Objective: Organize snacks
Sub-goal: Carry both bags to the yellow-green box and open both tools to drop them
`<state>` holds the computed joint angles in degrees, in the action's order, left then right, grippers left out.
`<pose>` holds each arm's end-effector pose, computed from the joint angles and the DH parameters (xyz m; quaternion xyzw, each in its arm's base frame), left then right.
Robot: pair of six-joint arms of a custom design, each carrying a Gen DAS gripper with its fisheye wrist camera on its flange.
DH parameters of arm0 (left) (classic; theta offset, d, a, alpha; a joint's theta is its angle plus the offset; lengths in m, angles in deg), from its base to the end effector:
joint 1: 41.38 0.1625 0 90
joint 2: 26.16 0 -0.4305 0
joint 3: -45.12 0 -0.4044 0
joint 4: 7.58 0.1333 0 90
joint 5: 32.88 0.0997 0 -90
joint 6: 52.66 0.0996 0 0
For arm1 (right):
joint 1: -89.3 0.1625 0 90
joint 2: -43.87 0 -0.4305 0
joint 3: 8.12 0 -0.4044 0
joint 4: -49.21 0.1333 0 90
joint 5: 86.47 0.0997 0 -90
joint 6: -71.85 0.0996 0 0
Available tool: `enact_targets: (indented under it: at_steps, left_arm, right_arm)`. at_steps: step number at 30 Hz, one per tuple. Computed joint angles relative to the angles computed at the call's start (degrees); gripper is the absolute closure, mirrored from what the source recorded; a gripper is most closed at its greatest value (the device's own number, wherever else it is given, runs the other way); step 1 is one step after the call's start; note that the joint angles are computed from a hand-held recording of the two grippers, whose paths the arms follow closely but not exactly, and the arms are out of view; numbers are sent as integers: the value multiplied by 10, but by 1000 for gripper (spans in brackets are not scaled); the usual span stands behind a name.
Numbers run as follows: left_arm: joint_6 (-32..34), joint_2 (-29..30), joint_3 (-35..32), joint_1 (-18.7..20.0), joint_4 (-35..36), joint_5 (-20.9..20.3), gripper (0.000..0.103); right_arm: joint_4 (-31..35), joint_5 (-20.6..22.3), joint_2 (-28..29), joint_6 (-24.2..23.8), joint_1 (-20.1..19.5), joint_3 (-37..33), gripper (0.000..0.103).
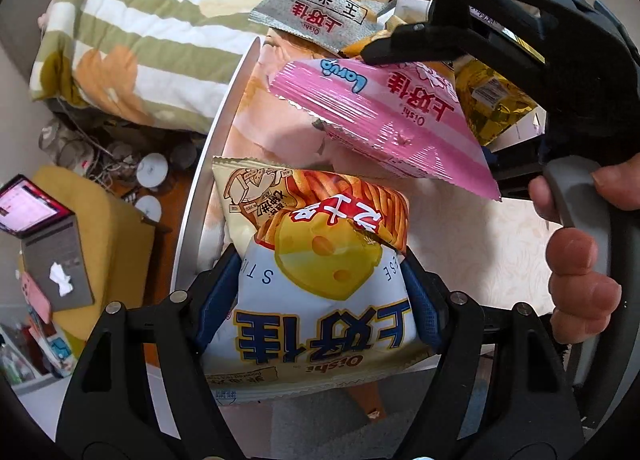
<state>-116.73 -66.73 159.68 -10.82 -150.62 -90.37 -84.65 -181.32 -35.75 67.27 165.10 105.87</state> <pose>-0.3370 -0.4159 -0.0603 0.0127 0.9453 -0.1599 0.2840 -0.0080 -0.5406 0.2762 -0.0870 -0.9919 0.0747 0.0551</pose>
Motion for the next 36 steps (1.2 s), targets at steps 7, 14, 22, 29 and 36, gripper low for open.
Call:
enact_targets:
  at_steps: [7,14,22,29,36]
  left_arm:
    - [0,0,-3,4,3,-1,30]
    - [-7,1,-6,4,6,0,30]
    - [-17,-4,-10,-7,17,10,30]
    - [-41,-20,-20,-31,53,27,30]
    - [-50,-30,-52,-56,99,56,30]
  right_arm:
    - [24,32,-15,-26,-19,1,35]
    - [50,55,-39,-47,-43,-2,37]
    - [79,82,-59,-57,-48,-4,37]
    - [114,117,-103,-82,-50,3,37]
    - [163,169,-162,-113,-55,-4,37]
